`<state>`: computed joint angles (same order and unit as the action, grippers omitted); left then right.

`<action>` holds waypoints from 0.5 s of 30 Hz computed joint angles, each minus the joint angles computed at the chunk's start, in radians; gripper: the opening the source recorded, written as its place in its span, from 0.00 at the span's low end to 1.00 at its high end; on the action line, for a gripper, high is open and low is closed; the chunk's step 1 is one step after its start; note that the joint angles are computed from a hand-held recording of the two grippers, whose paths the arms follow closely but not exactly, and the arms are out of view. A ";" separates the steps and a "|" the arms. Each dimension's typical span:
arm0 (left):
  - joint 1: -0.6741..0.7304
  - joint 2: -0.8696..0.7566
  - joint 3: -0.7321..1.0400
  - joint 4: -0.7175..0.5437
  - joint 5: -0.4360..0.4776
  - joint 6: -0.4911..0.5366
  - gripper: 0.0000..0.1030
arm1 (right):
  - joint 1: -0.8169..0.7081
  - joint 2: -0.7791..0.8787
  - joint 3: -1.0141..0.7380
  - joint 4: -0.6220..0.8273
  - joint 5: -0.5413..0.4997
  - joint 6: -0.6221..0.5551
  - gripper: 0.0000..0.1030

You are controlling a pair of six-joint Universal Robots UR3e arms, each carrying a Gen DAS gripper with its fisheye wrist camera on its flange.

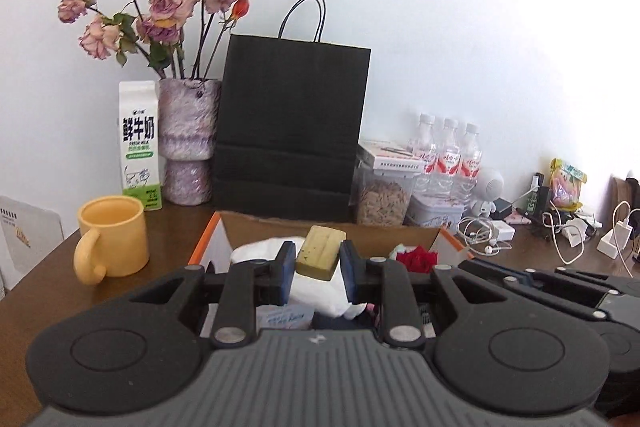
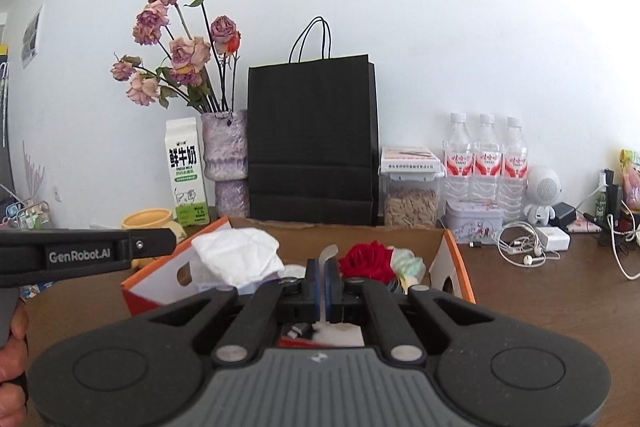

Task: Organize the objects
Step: 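Carry the sponge and strip into the box and open both grippers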

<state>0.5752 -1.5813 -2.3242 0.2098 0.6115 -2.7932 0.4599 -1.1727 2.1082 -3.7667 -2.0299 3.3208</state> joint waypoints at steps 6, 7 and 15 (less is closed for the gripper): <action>-0.219 -0.233 0.235 0.109 0.204 -0.172 0.24 | -0.107 0.084 -0.136 0.004 0.115 -0.028 0.02; -0.237 -0.260 0.265 0.111 0.219 -0.181 0.24 | -0.120 0.096 -0.153 0.012 0.133 -0.036 0.02; -0.294 -0.362 0.384 0.074 0.279 -0.153 0.24 | -0.179 0.146 -0.203 0.041 0.199 -0.069 0.02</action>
<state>0.2815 -1.9434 -1.9403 0.2837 0.8906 -2.9458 0.2804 -1.0269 1.9049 -3.7253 -1.8306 3.2516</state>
